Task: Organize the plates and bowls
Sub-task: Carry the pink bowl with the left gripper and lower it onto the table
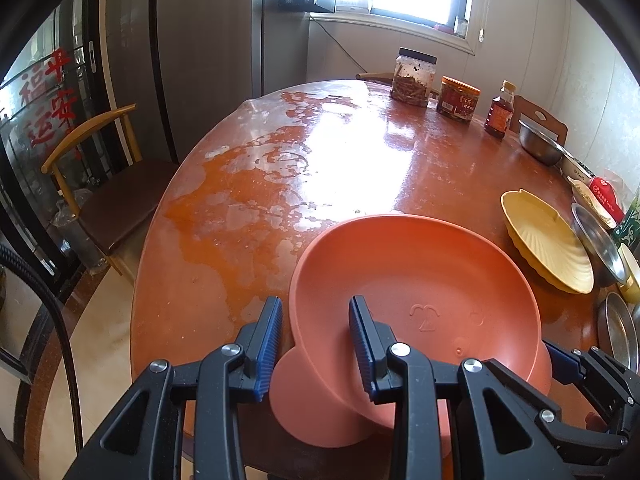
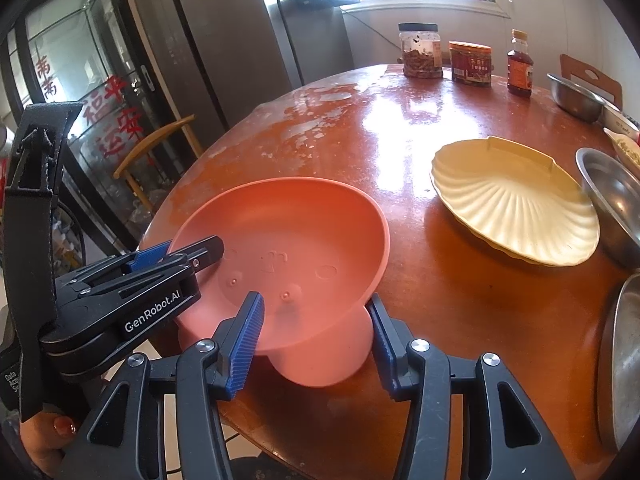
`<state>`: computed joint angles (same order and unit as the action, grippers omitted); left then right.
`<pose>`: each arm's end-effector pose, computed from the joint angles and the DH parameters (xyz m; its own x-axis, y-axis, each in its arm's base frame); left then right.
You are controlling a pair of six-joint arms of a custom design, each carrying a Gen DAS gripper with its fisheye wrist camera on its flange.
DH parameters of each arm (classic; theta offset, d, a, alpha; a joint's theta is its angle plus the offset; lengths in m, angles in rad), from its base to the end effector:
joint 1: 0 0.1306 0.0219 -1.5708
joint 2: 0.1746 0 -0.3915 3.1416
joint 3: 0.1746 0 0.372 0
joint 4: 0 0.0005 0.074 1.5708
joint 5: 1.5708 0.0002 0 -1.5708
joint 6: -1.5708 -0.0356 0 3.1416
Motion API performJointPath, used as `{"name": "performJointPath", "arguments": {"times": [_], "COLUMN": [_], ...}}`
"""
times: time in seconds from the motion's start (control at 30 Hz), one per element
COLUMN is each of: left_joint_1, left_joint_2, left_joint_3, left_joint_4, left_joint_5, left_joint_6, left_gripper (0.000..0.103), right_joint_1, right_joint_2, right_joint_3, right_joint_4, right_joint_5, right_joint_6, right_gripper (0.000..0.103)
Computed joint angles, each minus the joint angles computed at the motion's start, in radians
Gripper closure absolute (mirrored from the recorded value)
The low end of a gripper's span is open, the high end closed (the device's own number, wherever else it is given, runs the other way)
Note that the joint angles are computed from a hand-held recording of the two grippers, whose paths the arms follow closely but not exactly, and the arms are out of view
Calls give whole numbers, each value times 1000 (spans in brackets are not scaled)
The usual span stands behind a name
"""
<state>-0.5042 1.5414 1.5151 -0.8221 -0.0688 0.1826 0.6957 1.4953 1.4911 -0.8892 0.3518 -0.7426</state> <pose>0.4586 -0.2508 0.4259 -0.7262 0.1938 -0.6596 0.3156 0.9464 -0.0694 0.3918 0.3105 0.4348 -0.7354 0.2130 -0.6433 0.0834 0.9706 0.2260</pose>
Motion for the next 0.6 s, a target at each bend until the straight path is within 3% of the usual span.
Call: {"name": "performJointPath", "arguments": {"times": [0.17, 0.23, 0.47, 0.6], "left_joint_1": [-5, -5, -5, -9], "left_joint_2": [5, 6, 4, -10], "left_joint_3": [9, 12, 25, 30], "left_joint_4": [-11, -18, -36, -40], "left_joint_5": [-9, -13, -50, -66], "left_joint_6": [1, 1, 18, 31], "left_gripper": [68, 66, 50, 50], "right_joint_1": [-2, -2, -8, -16], "right_joint_2": [-8, -17, -63, -107], "right_joint_3": [-8, -17, -52, -84], "right_joint_4": [10, 23, 39, 43], "right_joint_5": [-12, -12, 10, 33], "right_joint_6": [-4, -5, -24, -47], "right_gripper": [47, 41, 39, 39]}}
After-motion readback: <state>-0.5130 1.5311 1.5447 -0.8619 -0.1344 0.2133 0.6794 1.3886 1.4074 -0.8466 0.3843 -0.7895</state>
